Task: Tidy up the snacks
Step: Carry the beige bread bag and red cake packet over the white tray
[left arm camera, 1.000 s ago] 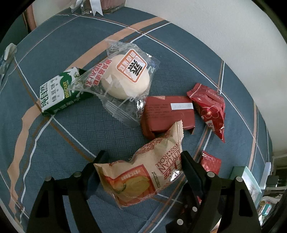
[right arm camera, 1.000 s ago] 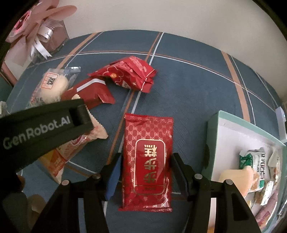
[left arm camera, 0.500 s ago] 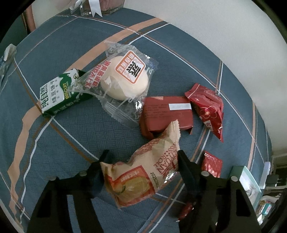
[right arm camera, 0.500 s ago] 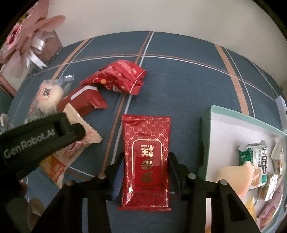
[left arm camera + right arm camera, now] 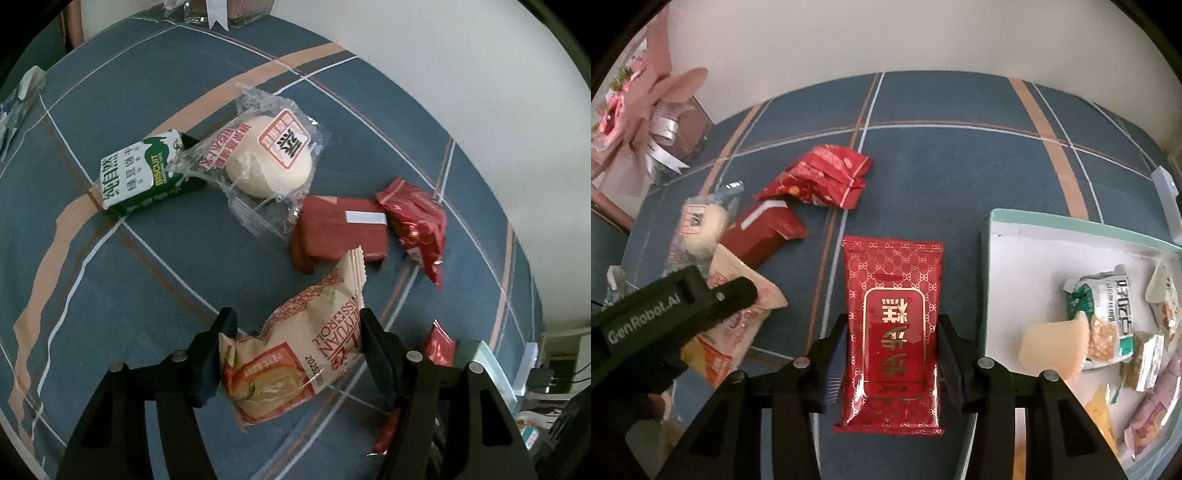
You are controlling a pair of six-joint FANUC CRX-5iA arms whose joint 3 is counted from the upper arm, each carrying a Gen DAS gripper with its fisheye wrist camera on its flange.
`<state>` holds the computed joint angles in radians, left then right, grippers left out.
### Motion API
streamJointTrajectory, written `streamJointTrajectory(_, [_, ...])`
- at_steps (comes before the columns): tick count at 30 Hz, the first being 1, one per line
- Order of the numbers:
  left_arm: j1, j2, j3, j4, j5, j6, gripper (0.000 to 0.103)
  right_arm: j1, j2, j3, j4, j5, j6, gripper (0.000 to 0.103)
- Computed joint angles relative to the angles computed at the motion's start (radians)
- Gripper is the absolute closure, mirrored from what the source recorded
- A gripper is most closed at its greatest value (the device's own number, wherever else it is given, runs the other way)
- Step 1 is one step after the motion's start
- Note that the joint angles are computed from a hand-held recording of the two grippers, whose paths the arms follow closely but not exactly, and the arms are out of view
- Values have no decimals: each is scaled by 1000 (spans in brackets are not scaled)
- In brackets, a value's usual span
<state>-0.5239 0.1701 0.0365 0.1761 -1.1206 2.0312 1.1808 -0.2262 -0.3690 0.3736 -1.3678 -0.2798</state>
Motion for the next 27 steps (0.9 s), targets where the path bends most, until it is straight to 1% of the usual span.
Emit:
streamJointTrajectory(6, [-10, -56, -27, 13, 5, -6, 35, 46, -29, 24, 18, -64, -64, 55])
streamJointTrajectory(9, [-24, -76, -22, -3, -4, -8, 35, 67, -55, 20, 15, -85, -109, 55])
streamJointTrajectory(13, [-28, -104, -29, -4, -11, -13, 35, 112, -85, 19, 18, -138, -166, 55])
streamJointTrajectory(16, [-32, -116, -30, -6, -9, -14, 35, 155, -124, 10, 29, -184, -232, 55])
streamJointTrajectory(19, [-45, -125, -28, -7, -7, -12, 35, 197, -171, -13, 39, -224, -328, 55])
streamJointTrajectory(21, [-65, -114, -14, -12, -2, -7, 35, 236, -200, -27, 44, -262, -393, 55])
streamJointTrajectory(27, [-133, -91, 18, -9, -2, -43, 35, 396, -274, -37, 30, -468, -602, 55])
